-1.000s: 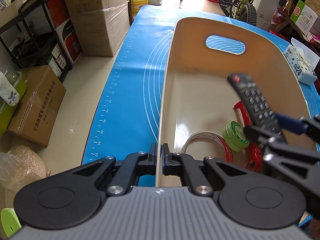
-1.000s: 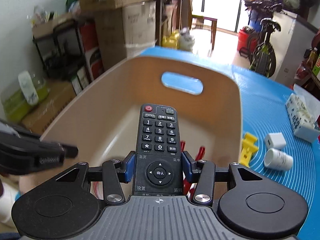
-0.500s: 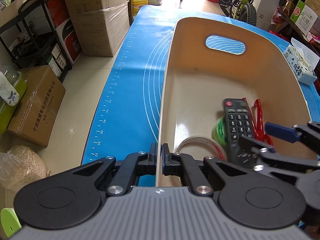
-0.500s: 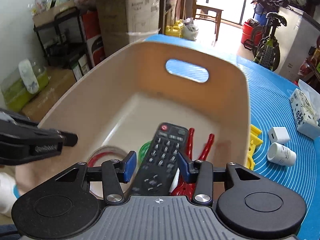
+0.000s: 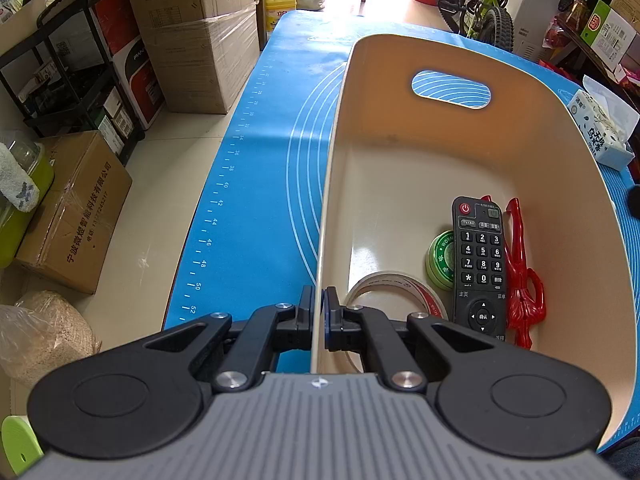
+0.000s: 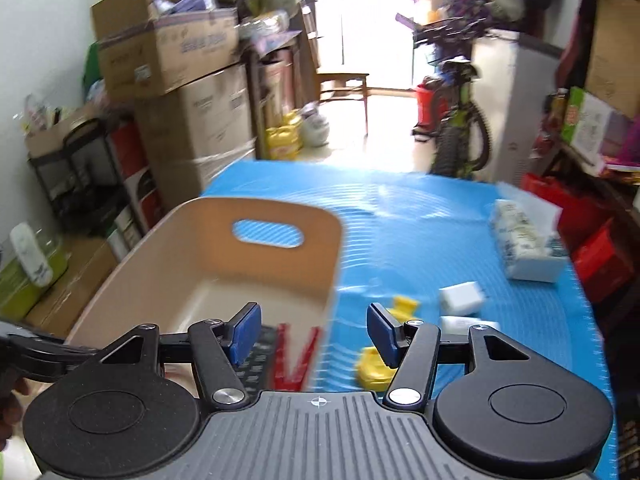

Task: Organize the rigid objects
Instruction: 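Lower the black remote into the basket with the right gripper, then grasp the white charger block on the mat with the right gripper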

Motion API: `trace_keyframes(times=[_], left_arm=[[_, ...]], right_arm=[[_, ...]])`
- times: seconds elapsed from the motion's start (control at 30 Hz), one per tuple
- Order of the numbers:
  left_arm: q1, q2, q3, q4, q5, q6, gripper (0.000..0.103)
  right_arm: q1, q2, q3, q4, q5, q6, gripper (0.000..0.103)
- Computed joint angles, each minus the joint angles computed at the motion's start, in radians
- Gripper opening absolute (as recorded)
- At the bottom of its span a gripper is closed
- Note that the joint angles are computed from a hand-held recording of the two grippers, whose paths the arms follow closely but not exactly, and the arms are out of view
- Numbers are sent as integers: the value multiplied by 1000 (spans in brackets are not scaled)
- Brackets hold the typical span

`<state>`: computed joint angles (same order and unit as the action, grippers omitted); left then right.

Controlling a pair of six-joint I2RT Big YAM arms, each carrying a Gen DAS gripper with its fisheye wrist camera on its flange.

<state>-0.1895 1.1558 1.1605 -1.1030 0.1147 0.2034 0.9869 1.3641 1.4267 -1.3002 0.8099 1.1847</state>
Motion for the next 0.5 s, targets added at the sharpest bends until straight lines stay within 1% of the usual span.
trace_keyframes(times=[0.13,0.27,0.4,0.5], left_arm=[[0,0,0,0,0,0,6],[0,0,0,0,0,0,6],[2,0,0,0,0,2,6],[2,0,0,-1,1,2,6]], right_arm=[[2,-39,-45,-99,13,117,67],[8,-73,-111,-148,13,190,68],[15,-98,-185,-113,-16,196,68],[16,-102,-230,-65,-58,177,69]])
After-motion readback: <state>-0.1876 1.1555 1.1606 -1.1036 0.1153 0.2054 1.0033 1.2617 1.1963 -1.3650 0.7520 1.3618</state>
